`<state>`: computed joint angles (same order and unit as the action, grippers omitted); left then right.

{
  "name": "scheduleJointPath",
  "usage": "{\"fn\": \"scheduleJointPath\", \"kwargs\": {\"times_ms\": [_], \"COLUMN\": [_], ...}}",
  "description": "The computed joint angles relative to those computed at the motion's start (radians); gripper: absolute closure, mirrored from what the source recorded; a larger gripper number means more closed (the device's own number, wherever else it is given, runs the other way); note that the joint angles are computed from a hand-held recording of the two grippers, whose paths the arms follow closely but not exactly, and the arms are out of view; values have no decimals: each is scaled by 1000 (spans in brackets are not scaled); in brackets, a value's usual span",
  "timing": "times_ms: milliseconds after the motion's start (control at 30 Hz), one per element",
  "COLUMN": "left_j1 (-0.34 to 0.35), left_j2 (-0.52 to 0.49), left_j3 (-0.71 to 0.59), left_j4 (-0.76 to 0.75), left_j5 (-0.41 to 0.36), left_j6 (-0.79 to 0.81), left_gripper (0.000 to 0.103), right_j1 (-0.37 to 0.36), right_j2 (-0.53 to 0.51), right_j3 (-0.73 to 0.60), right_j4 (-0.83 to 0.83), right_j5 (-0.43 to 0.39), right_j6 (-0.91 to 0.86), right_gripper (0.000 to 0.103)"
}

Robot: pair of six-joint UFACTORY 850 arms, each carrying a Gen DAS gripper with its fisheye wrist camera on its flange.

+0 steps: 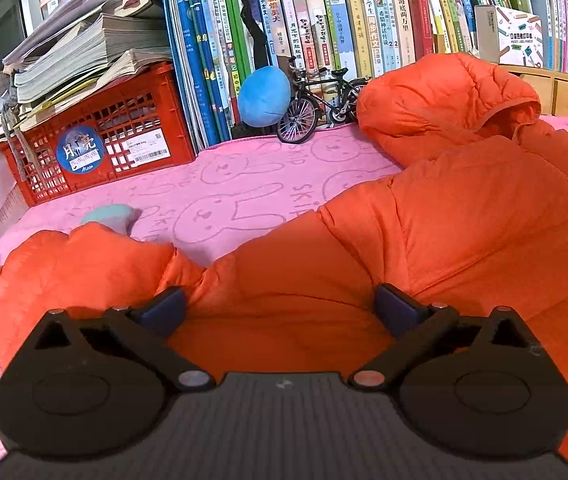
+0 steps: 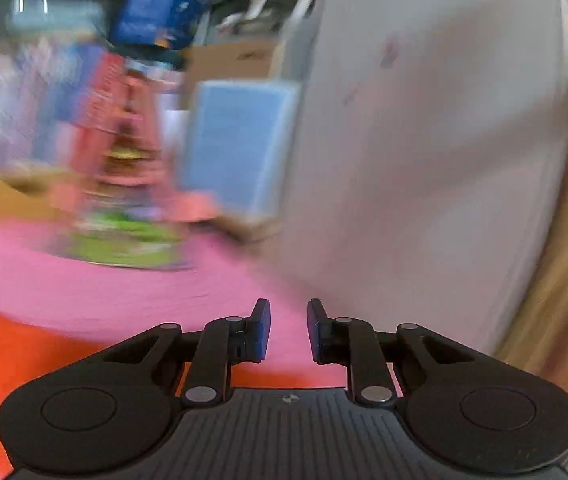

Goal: Fold clothes

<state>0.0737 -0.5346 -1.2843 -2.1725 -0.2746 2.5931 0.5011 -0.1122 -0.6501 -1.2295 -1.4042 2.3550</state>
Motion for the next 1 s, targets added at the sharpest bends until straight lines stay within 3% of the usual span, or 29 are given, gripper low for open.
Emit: {"fn": "scheduleJointPath", "kwargs": {"times_ms": [33,67,100,133,233,333,400,500,567,600,700,833,900,1000], "left_j1": [0,-1,-1,-1,0,1,1,-1,-2,-1,2,32,76,154], "left_j2": [0,0,0,1,0,-1,-2,-2,-2,-3,-6,26,78,140], "left_j3": [0,1,1,2,1,-2,-3,-2,-2,-4,-10,15,73,153], "left_j4": [-4,-9,-14,-16,-3,18,27,13,12,26,68,202,186,-9], "left_j5": [0,1,1,1,0,0,0,1,1,0,-4,-57,-149,-265], "left_j6": [4,8,13,14,0,-24,-35,-20,-19,-34,-84,-267,-278,-117], "left_gripper": [0,0,0,0,0,0,0,0,0,0,0,5,4,0], "right_j1": [12,21,43,63,78,26,8,42,88,118,157,145,142,140], "right_j2": [43,89,157,220,281,207,104,-90,-133,-126,-91,-180,-275,-400], "right_j3": [22,44,86,132,203,167,92,-80,-150,-168,-209,-356,-464,-605], "right_j4": [-7,-14,-59,-127,-326,-331,-151,101,81,31,-172,-461,-495,-461], "right_j5": [42,90,179,283,494,612,536,226,117,125,333,666,749,825], "right_j6": [29,59,131,230,462,431,237,-77,-189,-182,-134,-46,-90,-197], "right_gripper": [77,63,41,37,36,37,48,47,46,42,28,26,26,26]}}
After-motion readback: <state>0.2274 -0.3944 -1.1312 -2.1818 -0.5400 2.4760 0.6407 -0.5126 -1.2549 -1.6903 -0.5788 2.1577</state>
